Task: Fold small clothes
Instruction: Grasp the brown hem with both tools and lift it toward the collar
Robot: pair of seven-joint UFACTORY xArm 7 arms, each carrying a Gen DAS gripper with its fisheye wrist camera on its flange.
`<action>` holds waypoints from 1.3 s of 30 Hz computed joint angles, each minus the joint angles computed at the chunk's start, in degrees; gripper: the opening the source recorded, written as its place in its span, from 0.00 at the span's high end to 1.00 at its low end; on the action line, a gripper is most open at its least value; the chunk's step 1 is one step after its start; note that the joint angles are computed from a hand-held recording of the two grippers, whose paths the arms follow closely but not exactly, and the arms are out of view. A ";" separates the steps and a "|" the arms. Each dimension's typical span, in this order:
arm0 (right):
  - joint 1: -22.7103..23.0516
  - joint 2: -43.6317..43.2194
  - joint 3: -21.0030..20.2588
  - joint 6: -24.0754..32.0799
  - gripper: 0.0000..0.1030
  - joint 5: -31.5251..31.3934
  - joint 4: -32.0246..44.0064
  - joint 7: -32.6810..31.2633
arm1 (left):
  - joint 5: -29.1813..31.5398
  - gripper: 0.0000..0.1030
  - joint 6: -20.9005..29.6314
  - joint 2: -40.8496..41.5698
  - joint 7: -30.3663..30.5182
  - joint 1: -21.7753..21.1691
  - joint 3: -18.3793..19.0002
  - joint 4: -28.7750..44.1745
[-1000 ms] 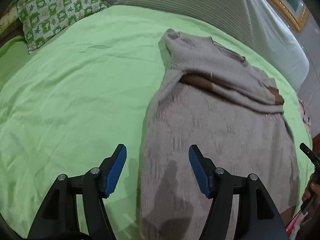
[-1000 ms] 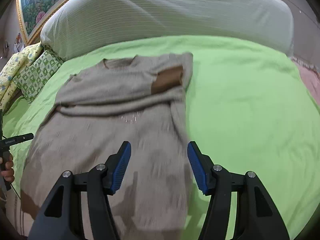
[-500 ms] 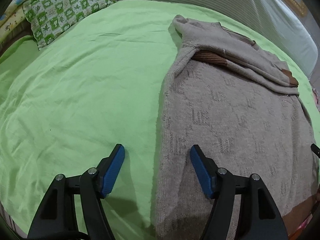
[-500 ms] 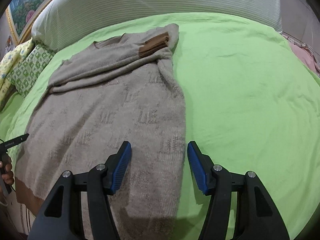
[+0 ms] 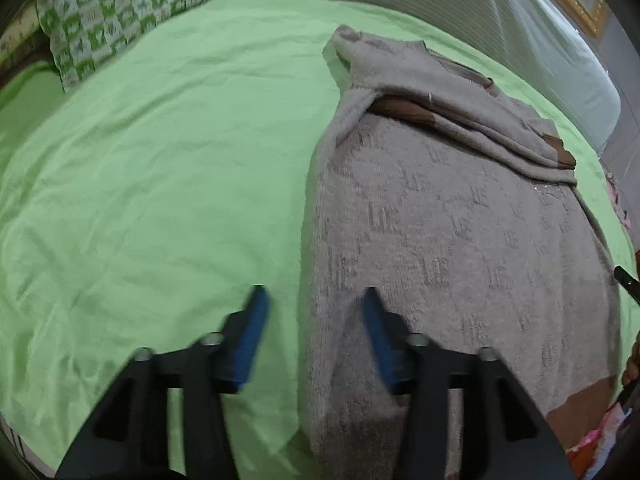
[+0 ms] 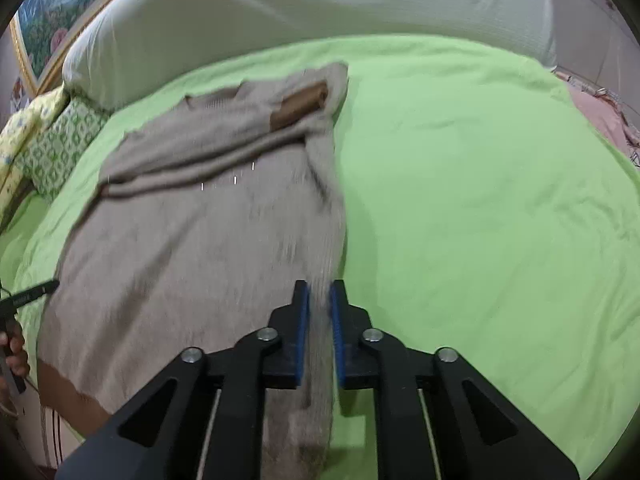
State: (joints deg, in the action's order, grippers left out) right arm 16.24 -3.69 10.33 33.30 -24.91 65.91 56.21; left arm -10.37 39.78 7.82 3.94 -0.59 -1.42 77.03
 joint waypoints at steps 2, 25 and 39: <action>0.09 -0.60 -0.37 -1.79 0.54 2.91 -0.85 -1.63 | -0.70 0.46 0.15 -1.18 0.69 0.16 -0.06 -1.24; 11.72 -19.13 0.37 -16.69 0.54 35.02 -26.30 -16.86 | -20.72 0.30 2.89 -23.22 11.65 -4.65 4.58 -26.48; 11.51 -23.30 1.14 -22.21 0.91 35.30 -31.64 -14.96 | -37.15 0.92 4.28 -27.09 24.37 -6.46 8.39 -28.31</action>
